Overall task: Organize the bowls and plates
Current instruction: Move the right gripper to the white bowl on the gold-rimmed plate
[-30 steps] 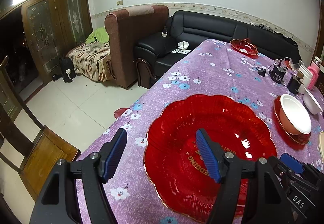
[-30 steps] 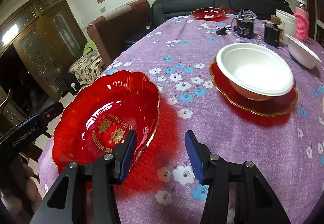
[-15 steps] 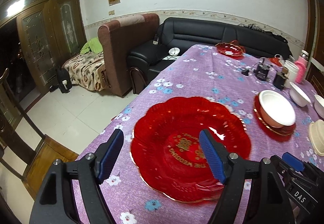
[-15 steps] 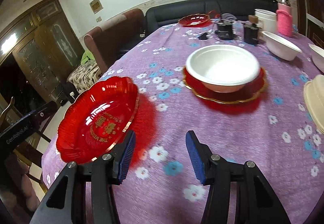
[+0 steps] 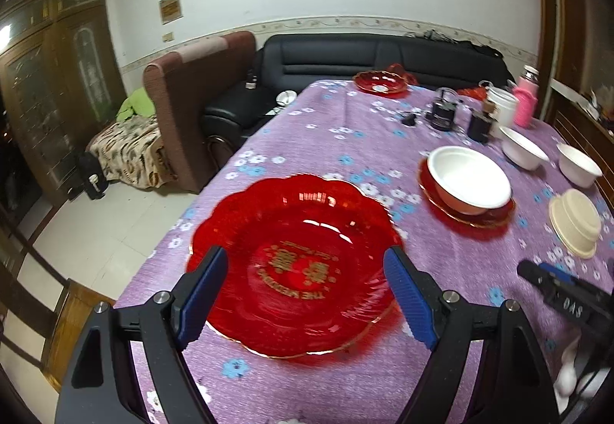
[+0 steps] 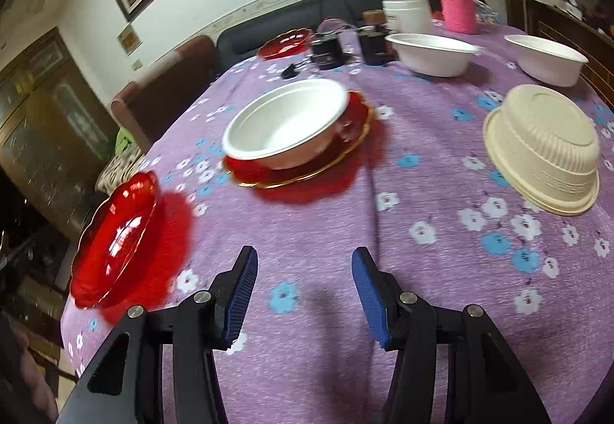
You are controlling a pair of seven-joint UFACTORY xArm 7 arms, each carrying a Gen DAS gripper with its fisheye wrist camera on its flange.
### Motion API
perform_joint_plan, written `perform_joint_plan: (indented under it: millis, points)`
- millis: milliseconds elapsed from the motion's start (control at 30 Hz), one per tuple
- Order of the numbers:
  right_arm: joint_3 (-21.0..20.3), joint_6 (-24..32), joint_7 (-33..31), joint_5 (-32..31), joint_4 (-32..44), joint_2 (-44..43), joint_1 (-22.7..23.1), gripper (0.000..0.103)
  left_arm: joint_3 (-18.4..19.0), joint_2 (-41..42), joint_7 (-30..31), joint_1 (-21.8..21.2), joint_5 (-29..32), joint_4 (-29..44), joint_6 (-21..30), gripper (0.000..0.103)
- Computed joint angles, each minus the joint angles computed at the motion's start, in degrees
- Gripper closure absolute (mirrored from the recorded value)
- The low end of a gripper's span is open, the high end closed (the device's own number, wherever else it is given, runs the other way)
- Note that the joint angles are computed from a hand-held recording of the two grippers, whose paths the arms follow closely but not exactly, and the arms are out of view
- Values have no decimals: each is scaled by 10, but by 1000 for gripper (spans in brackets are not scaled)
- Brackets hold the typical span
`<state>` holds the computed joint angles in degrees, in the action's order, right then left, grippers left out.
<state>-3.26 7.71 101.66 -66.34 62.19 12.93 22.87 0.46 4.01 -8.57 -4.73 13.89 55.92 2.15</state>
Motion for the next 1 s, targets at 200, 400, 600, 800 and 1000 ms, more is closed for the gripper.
perform_joint_plan:
  millis: [200, 400, 600, 800, 1000]
  points:
    - [-1, 0, -7, 6, 7, 3, -7, 47, -20, 12, 44, 3, -43, 10, 8, 20]
    - [-13, -7, -34, 31, 27, 10, -11, 47, -47, 26, 114, 11, -123, 35, 30, 20]
    - [-25, -9, -94, 90, 66, 26, -21, 47, -99, 75, 248, 40, -289, 129, 120, 20]
    - [-44, -57, -152, 176, 123, 70, -31, 47, -85, 142, 236, 19, -318, 236, 208, 20]
    - [-5, -107, -221, 254, 123, 105, -90, 47, -75, 229, 186, -5, -284, 361, 286, 20]
